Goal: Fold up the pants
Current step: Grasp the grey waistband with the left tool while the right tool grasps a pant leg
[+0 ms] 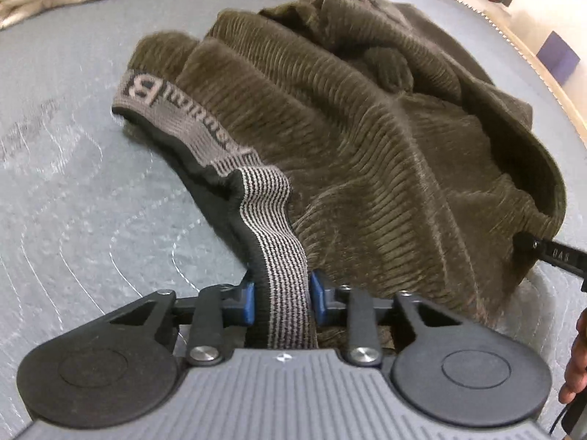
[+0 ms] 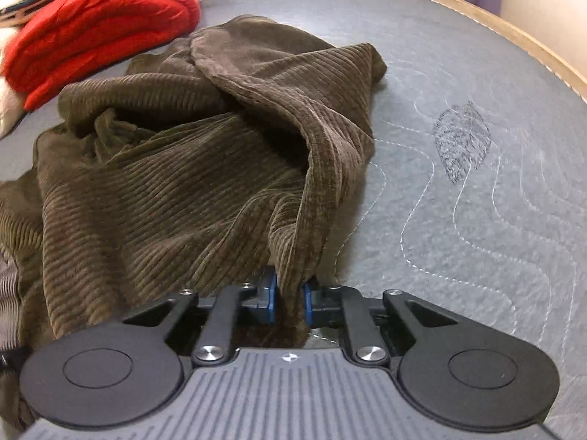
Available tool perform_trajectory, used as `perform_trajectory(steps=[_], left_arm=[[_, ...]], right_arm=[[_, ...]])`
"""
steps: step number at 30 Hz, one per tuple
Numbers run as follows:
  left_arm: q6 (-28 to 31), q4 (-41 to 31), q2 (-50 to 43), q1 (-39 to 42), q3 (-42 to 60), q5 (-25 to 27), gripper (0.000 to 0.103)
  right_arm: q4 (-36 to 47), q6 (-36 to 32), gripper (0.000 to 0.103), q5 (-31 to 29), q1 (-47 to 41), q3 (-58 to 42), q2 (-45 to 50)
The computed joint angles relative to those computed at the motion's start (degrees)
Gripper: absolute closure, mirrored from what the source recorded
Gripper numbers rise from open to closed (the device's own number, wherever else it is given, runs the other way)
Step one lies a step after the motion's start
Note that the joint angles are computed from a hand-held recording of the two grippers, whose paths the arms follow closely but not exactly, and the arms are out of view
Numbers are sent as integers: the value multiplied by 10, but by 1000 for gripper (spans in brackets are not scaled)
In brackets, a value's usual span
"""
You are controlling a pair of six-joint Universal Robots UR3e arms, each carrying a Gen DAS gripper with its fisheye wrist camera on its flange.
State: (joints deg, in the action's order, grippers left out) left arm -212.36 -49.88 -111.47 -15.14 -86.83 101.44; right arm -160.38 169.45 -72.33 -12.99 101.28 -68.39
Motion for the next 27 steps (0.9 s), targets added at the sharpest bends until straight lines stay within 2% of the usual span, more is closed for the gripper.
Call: perform_trajectory(steps=[4, 5, 10, 13, 17, 20, 22, 25, 27], left_arm=[[12, 19, 40, -10, -28, 23, 75], [16, 8, 40, -15, -19, 38, 76], [25, 2, 90, -10, -57, 43, 82], [22, -29, 114, -12, -61, 70, 83], [0, -77, 144, 4, -65, 87, 83], [-43, -106, 150, 1, -59, 97, 83], [-67, -119, 133, -6, -37, 94, 80], [-96, -123, 103, -23, -6, 103, 73], [-107, -118, 92, -23, -1, 108, 58]], right_arm=[[15, -88, 91, 18, -9, 32, -42], [21, -109, 91, 23, -9, 40, -53], [71, -199, 91, 76, -39, 101, -134], [116, -252, 91, 115, -52, 132, -191], [256, -355, 92, 162, -61, 144, -275], [339, -430, 91, 161, -50, 133, -307], [323, -425, 91, 138, -34, 125, -301], [328, -375, 87, 127, -34, 88, -277], [317, -330, 78, 127, -42, 69, -262]])
